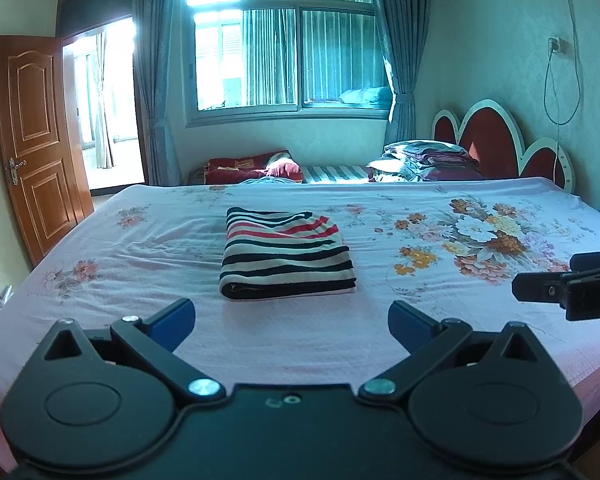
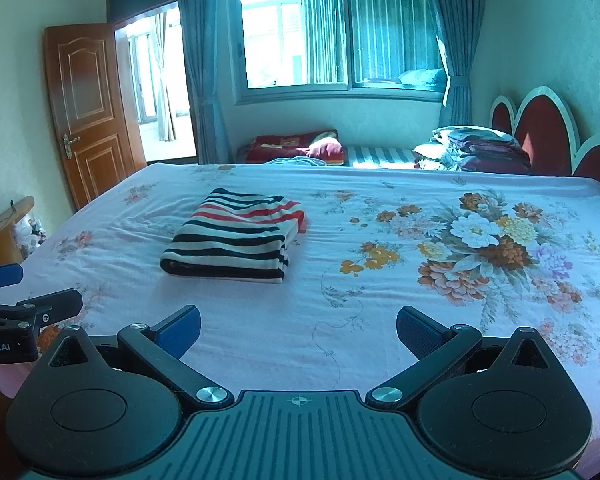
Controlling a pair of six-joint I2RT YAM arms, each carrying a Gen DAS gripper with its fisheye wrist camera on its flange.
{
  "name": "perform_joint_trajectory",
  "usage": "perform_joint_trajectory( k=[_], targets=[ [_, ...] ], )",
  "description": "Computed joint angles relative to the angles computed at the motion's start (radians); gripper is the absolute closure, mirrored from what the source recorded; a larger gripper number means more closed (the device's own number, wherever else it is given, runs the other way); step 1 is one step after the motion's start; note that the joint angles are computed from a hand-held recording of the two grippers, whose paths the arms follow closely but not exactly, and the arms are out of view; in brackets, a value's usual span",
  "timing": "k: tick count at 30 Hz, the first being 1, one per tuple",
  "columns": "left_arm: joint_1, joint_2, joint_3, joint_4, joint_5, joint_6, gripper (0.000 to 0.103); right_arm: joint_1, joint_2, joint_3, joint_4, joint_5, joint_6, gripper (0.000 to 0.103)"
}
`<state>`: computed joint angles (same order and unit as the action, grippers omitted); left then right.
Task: Fold small clothes
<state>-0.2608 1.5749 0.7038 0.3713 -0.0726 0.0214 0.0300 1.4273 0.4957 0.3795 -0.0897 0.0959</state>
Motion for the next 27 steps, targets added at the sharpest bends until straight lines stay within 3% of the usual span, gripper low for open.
perform_joint_trajectory(
  k=[27],
  targets=[
    [0.002, 0.011, 0.0, 0.011, 0.003, -0.004, 0.0, -0.007, 0.001, -0.001, 0.001, -0.013, -0.005, 0.0]
  ],
)
